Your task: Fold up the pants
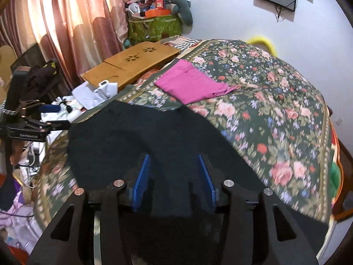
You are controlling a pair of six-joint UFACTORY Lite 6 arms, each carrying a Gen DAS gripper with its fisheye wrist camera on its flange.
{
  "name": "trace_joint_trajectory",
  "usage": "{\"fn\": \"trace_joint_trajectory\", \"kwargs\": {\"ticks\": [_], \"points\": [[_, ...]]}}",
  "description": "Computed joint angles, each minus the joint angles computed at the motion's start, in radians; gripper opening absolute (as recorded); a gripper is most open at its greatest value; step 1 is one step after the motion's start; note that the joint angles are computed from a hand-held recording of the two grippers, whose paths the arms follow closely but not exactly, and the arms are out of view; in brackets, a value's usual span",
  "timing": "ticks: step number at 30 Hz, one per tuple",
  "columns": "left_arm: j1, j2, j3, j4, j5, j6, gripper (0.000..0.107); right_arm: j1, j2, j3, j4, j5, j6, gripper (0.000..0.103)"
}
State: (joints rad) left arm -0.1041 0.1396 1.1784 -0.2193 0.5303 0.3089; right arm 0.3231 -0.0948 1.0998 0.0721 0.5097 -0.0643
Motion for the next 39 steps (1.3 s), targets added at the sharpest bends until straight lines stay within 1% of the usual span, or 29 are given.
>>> {"fn": "trace_joint_trajectory", "kwargs": {"ticks": [3, 6, 10, 13, 15, 17, 20, 21, 24, 29, 31, 32, 33, 34, 35, 36, 38, 39], "points": [[-0.006, -0.041, -0.070, -0.055, 0.007, 0.007, 0.080, 0.040, -0.081, -0.106, -0.057, -0.023, 0.074, 0.043], [0.013, -0.058, -0.112, -0.173, 0.034, 0.073, 0.080, 0.076, -0.123, -0.188, -0.125, -0.043, 0.138, 0.043], [0.031, -0.050, -0.121, -0.305, 0.080, 0.138, 0.080, 0.095, -0.150, -0.267, -0.195, -0.054, 0.200, 0.043], [0.048, -0.021, -0.111, -0.404, 0.127, 0.182, 0.080, 0.105, -0.190, -0.322, -0.217, -0.085, 0.234, 0.044], [0.063, 0.004, -0.105, -0.467, 0.157, 0.207, 0.080, 0.102, -0.194, -0.326, -0.194, -0.084, 0.212, 0.044], [0.064, 0.014, -0.110, -0.509, 0.159, 0.217, 0.080, 0.094, -0.200, -0.332, -0.155, -0.086, 0.168, 0.044], [0.066, 0.038, -0.098, -0.564, 0.185, 0.247, 0.080, 0.072, -0.216, -0.353, -0.060, -0.097, 0.067, 0.044], [0.066, 0.056, -0.084, -0.583, 0.199, 0.250, 0.080, 0.068, -0.219, -0.359, -0.034, -0.101, 0.046, 0.044], [0.075, 0.119, -0.034, -0.619, 0.235, 0.241, 0.080, 0.027, -0.227, -0.373, 0.111, -0.106, -0.098, 0.044], [0.114, 0.241, 0.062, -0.690, 0.294, 0.226, 0.080, 0.004, -0.237, -0.390, 0.207, -0.114, -0.196, 0.044], [0.114, 0.286, 0.097, -0.682, 0.292, 0.205, 0.078, -0.006, -0.236, -0.387, 0.239, -0.107, -0.232, 0.045], [0.110, 0.302, 0.111, -0.674, 0.285, 0.192, 0.070, -0.007, -0.237, -0.386, 0.230, -0.109, -0.228, 0.045], [0.103, 0.309, 0.119, -0.648, 0.267, 0.168, 0.058, -0.008, -0.238, -0.382, 0.233, -0.103, -0.231, 0.045], [0.088, 0.304, 0.122, -0.600, 0.236, 0.132, 0.050, -0.009, -0.235, -0.372, 0.233, -0.093, -0.233, 0.045], [0.074, 0.292, 0.118, -0.543, 0.201, 0.095, 0.034, -0.008, -0.234, -0.365, 0.234, -0.087, -0.235, 0.045], [0.055, 0.274, 0.106, -0.478, 0.162, 0.050, 0.025, 0.000, -0.240, -0.359, 0.238, -0.079, -0.237, 0.045], [0.024, 0.220, 0.062, -0.394, 0.089, 0.007, 0.021, 0.015, -0.243, -0.344, 0.264, -0.072, -0.263, 0.046], [0.013, 0.206, 0.052, -0.368, 0.070, -0.009, 0.019, 0.016, -0.238, -0.337, 0.291, -0.066, -0.293, 0.046]]}}
